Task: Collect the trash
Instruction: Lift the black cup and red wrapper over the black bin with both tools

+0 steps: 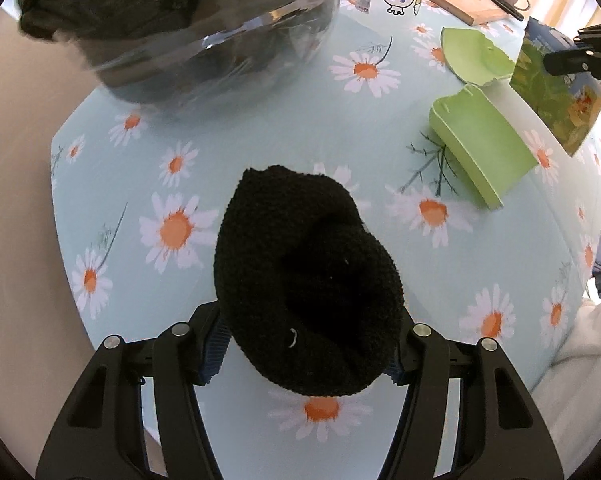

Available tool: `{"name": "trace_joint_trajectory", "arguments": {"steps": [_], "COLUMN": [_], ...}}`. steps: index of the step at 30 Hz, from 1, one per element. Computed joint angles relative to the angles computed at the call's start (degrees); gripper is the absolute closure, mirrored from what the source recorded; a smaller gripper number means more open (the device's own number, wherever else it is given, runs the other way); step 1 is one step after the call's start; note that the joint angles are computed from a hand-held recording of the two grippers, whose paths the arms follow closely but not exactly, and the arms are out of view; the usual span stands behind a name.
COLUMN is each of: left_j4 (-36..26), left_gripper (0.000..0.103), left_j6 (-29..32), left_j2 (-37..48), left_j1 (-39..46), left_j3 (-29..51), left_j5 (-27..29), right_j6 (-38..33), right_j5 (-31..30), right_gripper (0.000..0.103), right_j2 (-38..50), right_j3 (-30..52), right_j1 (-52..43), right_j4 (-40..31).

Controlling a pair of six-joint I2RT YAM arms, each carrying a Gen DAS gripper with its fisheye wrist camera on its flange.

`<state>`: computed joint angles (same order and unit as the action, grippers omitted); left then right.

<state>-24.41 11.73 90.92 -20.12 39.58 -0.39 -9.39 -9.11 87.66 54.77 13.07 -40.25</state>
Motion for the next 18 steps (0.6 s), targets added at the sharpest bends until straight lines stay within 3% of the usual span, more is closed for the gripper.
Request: {"name": "trace_joint_trajectory", "arguments": {"steps": [5, 8, 18], "left_j4": [-3.5, -6.1, -14.7], "left_gripper": [0.042, 0.042, 0.042], "left_j6": [3.1, 1.6, -10.9], "left_j2": [-5.8, -8.4, -14.8], "left_j1": [3.7, 4.2, 0.6], "left_j3": [-2.3, -1.9, 1.7], "left_j5": [-0.7, -1.1, -3.5], "right_j6": [-1.4, -3.5, -14.1], "right_j5": [-0.5, -1.4, -4.9], "right_gripper": [0.095, 0.095, 0.095], "right_j2": [-0.9, -0.3, 1.8], "right_j3": [1.6, 3.9, 11.0], "right_j1": [-0.7, -1.8, -7.6], "right_j4": [-1.1, -2.6, -7.2]}}
